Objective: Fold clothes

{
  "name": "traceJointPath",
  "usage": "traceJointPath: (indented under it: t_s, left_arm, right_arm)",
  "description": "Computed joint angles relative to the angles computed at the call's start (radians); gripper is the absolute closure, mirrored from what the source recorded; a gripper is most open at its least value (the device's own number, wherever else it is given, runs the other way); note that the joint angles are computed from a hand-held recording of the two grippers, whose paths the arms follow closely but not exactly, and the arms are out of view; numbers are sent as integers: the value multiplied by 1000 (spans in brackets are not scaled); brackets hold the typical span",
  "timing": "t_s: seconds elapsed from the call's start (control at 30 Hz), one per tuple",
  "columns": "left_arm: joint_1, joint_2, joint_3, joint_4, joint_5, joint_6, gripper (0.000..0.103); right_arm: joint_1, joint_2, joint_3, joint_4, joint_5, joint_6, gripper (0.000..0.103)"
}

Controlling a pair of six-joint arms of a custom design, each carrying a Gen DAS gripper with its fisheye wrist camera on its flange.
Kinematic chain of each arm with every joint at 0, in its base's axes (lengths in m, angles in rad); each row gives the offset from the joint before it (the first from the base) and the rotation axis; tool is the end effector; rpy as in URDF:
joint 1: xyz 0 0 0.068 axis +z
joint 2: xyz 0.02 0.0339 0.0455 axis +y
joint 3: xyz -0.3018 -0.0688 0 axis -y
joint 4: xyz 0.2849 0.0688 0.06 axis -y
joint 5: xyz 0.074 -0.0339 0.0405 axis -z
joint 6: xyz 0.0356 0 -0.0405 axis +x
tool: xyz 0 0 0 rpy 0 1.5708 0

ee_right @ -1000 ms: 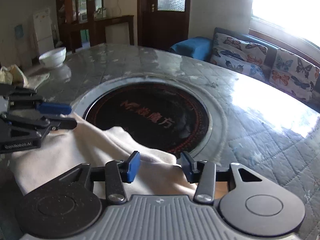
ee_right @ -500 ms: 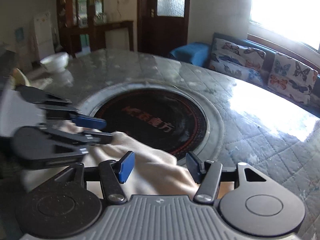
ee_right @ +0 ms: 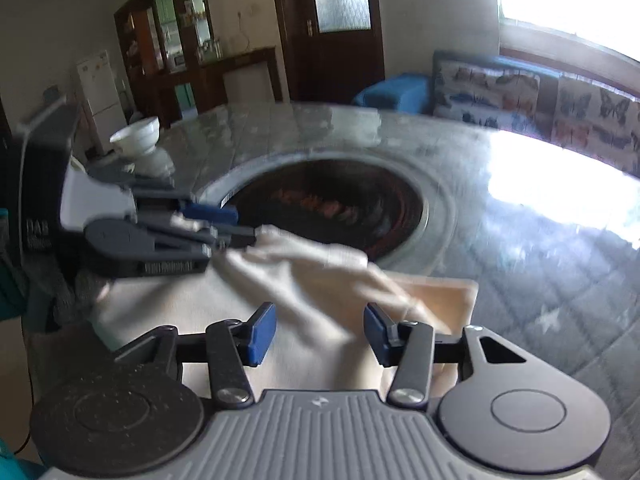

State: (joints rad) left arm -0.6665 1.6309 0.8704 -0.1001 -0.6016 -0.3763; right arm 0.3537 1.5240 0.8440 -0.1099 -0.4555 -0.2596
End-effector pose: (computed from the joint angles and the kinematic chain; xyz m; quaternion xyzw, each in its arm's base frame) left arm 0.2901 -0.2026 0.1835 0.0276 0.9010 0.0755 0.4263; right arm 0.3133 0.1324 0.2072 -0.3539 0.8329 0.2260 0.3605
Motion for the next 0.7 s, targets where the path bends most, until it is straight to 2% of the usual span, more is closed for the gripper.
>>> traceJointPath:
  t_s: [0.1, 0.2, 0.27, 0.43, 0.7]
  left_arm:
    - [-7, -15, -7, -7, -18, -26, 71]
    - [-21, -61, -36, -22, -55, -62, 71]
    - [-39, -110, -72, -41, -89, -91, 71]
    - [-108, -235, -151, -141, -174, -211, 71]
    - [-277, -347, -210, -257, -257, -414, 79]
  right_arm:
    - [22, 73, 61, 21, 26, 32, 55]
    - [50, 146, 125, -11, 91, 34, 55]
    - [59, 151, 119, 17, 118, 30, 55]
    - [41, 66, 58, 43, 89, 17, 55]
    - [11, -141, -81, -49, -29, -67, 55]
